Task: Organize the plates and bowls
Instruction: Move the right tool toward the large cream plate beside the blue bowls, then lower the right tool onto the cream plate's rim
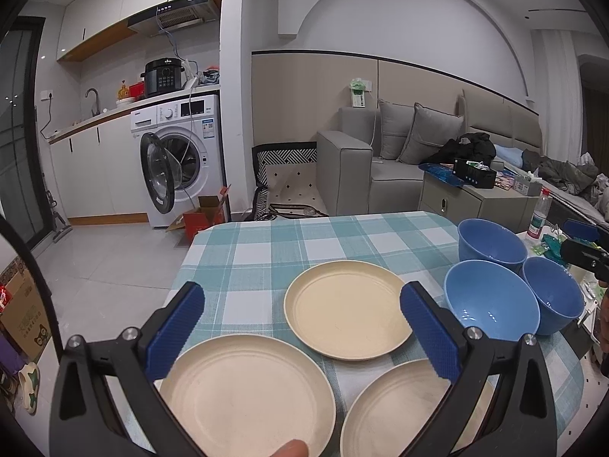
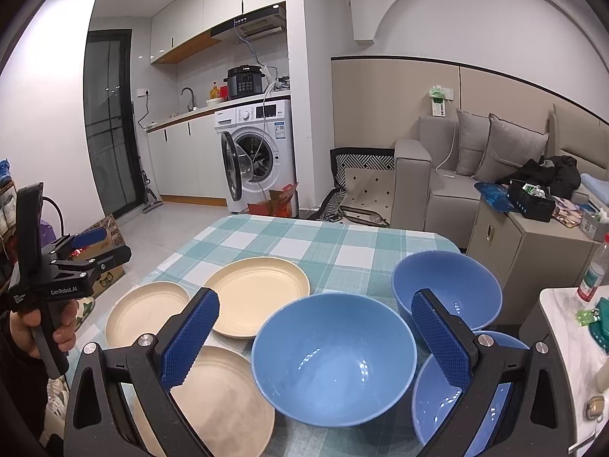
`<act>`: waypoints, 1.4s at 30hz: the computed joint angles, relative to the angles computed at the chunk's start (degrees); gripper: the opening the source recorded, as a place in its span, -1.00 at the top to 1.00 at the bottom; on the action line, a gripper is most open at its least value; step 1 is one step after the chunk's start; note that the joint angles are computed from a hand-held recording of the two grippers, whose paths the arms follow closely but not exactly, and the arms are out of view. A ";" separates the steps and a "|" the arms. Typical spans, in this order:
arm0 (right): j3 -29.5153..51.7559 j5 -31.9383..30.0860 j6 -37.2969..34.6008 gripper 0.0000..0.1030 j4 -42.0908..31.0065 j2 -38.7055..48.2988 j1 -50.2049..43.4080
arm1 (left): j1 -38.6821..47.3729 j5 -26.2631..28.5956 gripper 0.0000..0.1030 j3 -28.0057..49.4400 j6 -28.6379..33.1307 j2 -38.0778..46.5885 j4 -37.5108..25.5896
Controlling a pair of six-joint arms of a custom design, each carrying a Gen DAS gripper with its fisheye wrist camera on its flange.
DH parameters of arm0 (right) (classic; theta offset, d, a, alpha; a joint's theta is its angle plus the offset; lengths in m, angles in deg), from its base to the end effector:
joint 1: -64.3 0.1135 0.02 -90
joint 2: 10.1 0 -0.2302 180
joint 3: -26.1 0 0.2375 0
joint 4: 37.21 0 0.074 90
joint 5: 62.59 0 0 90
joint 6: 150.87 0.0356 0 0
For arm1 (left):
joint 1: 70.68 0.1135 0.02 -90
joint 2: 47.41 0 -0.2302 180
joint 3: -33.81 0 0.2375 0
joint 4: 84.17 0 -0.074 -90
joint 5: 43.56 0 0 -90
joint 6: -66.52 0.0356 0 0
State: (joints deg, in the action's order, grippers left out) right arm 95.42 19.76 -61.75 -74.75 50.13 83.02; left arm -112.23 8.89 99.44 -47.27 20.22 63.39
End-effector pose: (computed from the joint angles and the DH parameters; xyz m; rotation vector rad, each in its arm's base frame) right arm 0.2223 0.0803 0.2988 -0.4351 2.0329 0.3290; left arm 0.2045 -0.1523 0.2603 -0.0452 2.0352 0.0036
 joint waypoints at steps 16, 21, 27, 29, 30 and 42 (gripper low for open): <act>10.71 -0.74 -0.56 -1.00 -0.53 12.78 2.85 | 7.81 7.01 -1.00 4.15 2.16 5.19 -1.65; 14.29 -2.91 0.29 -1.00 -0.94 16.28 2.72 | 9.50 8.51 -1.00 6.04 3.05 6.99 -1.94; 18.99 -4.73 1.09 -1.00 -2.26 20.50 2.68 | 10.99 9.68 -1.00 7.89 3.22 9.05 -2.11; 20.76 -5.23 1.34 -1.00 -2.99 22.14 2.66 | 11.45 10.23 -1.00 8.44 3.61 9.76 -1.90; 21.35 -5.49 1.49 -1.00 -3.37 22.59 2.68 | 11.68 10.37 -1.00 8.79 3.87 10.16 -1.87; 35.79 -6.80 2.02 -1.00 -8.69 35.85 4.27 | 15.21 13.69 -1.00 12.08 5.46 14.71 -1.00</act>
State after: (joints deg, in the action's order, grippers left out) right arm 131.21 12.96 -59.73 -83.44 85.98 87.29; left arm -97.01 22.58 111.52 -41.81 34.93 62.39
